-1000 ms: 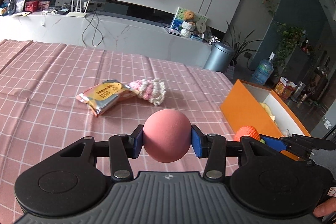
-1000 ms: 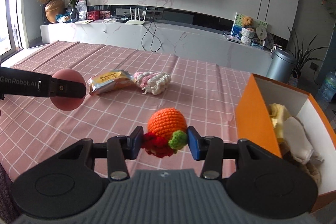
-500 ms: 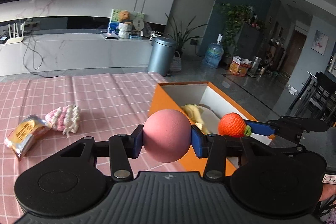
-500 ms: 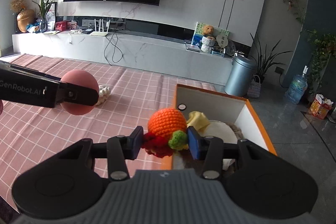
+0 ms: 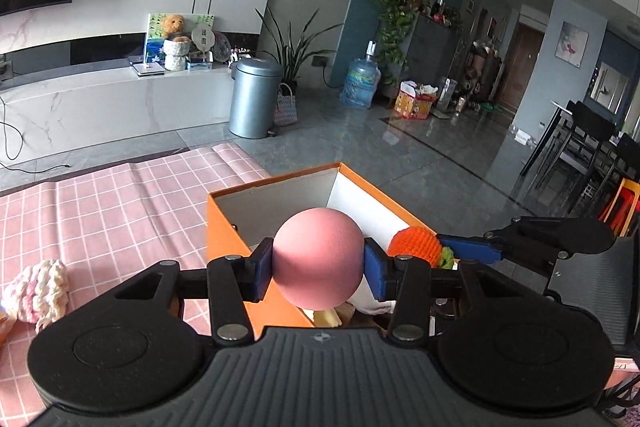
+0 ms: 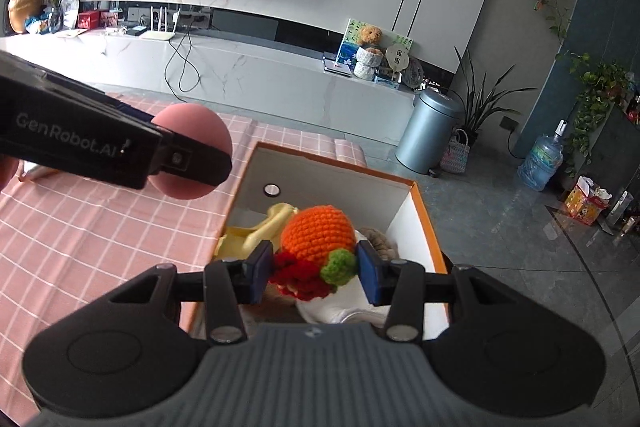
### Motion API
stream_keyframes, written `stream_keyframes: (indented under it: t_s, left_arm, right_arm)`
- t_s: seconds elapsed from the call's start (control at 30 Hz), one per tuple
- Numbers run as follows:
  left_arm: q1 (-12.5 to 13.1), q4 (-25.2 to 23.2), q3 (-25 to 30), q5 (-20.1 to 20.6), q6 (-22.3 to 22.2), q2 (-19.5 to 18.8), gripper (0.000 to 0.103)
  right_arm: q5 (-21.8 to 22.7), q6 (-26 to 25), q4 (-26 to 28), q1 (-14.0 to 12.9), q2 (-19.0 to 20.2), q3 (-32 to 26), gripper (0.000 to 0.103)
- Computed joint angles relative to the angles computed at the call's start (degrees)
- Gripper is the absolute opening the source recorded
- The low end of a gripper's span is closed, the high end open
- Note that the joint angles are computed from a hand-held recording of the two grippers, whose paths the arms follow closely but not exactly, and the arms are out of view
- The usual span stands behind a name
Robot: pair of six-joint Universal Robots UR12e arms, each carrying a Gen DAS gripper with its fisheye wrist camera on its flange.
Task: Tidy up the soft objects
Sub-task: 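Carry the fruit and ball over the orange box with both grippers, then open both grippers to drop the fruit and ball into the box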
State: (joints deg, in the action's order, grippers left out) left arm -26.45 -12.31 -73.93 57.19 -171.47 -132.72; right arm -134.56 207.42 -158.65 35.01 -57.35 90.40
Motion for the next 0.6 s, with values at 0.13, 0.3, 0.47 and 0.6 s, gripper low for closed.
stream_keyframes:
  t_s: [0.13, 0.3, 0.47, 0.6]
  left_arm:
    - [-0.6, -2.8, 2.5, 0.5, 1.8, -1.4, 0.052]
    - [-1.3, -5.3, 5.9, 2.0, 2.1, -3.5, 0.052]
    - [-2.1, -7.3, 8.4, 4.5, 4.1, -5.1, 0.052]
    - [-2.4, -9.7, 10.5, 5.8, 4.3, -6.4, 0.052]
  right_arm:
    - [0.8, -1.4, -0.3, -1.1, 0.3, 0.1, 0.045]
    - [2.3, -2.4, -1.1, -2.7, 1.0, -0.1, 0.045]
    - [4.0, -3.4, -0.4, -4.0, 2.0, -0.8, 0.045]
    - [4.8, -4.6, 0.6, -4.9, 3.0, -1.5, 0.045]
